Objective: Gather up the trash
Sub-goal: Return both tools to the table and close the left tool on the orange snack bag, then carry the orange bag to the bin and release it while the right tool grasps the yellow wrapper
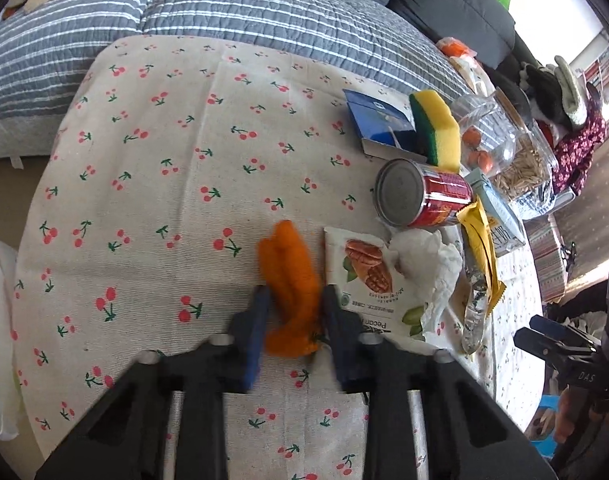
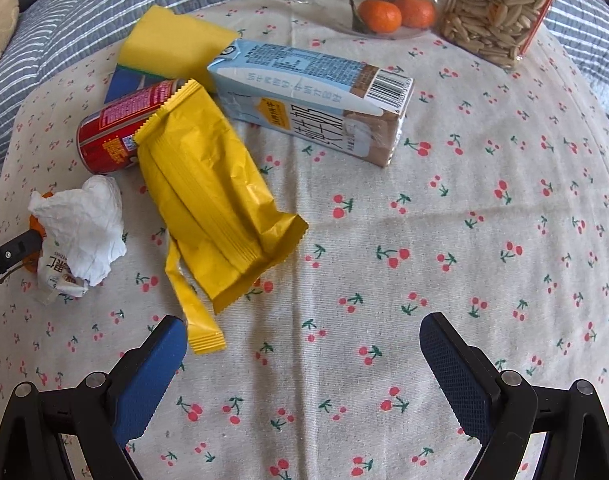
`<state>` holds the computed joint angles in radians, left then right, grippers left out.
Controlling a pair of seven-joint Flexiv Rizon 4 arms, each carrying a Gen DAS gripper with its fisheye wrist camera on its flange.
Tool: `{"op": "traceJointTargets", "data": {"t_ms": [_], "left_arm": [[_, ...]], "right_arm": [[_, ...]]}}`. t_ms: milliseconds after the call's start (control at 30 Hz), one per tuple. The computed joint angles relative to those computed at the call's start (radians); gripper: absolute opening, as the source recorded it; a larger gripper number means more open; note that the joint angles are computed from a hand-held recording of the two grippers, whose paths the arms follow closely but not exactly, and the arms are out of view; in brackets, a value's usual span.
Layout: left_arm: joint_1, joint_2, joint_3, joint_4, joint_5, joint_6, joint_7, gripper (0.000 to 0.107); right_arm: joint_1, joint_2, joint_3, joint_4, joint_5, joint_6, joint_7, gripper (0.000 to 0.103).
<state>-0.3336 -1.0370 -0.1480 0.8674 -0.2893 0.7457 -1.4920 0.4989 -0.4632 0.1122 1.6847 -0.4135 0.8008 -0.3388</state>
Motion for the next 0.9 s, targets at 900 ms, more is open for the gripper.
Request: {"op": "traceJointTargets", "data": {"t_ms": [900], "left_arm": [[0.057,0.201,0.005,0.293,0.015,0.152,0.059,0.017]], "right_arm": [[0.031,-0.197,-0.044,-0.234,0.009,-0.057,-0.133,0.088]]}}
